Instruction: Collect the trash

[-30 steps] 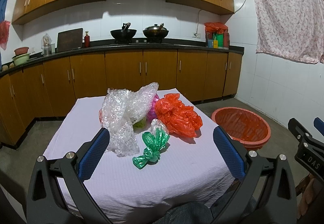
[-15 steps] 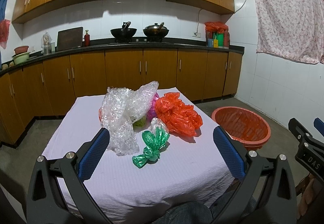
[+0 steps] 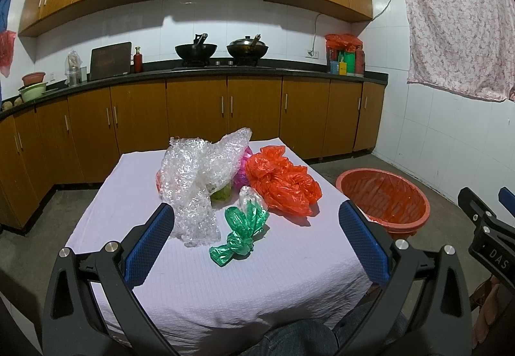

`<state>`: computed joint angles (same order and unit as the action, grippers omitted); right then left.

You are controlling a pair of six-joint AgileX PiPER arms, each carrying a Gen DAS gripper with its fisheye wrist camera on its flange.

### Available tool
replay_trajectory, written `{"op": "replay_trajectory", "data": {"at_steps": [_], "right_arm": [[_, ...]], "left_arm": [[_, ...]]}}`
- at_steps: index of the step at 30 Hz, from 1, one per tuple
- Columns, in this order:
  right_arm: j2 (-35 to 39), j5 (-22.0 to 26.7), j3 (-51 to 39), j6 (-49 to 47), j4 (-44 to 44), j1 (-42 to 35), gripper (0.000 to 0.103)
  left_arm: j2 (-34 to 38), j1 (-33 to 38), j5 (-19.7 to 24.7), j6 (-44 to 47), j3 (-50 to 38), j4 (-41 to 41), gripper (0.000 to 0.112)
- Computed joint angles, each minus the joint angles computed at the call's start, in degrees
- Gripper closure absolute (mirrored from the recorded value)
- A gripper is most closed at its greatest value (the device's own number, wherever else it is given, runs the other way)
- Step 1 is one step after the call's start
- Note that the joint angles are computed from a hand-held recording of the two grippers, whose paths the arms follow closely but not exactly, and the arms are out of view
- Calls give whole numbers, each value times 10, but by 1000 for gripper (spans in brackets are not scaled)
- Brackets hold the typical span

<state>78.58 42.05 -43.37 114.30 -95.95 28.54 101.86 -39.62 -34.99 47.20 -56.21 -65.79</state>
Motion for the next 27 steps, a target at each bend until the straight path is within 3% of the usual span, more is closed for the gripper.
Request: {"op": "replay_trajectory", "data": {"at_steps": [27], "right_arm": [[0,-3,1,-2,2,-2,4]], "left_arm": [[13,-3,-8,-23,7,8,11]]}}
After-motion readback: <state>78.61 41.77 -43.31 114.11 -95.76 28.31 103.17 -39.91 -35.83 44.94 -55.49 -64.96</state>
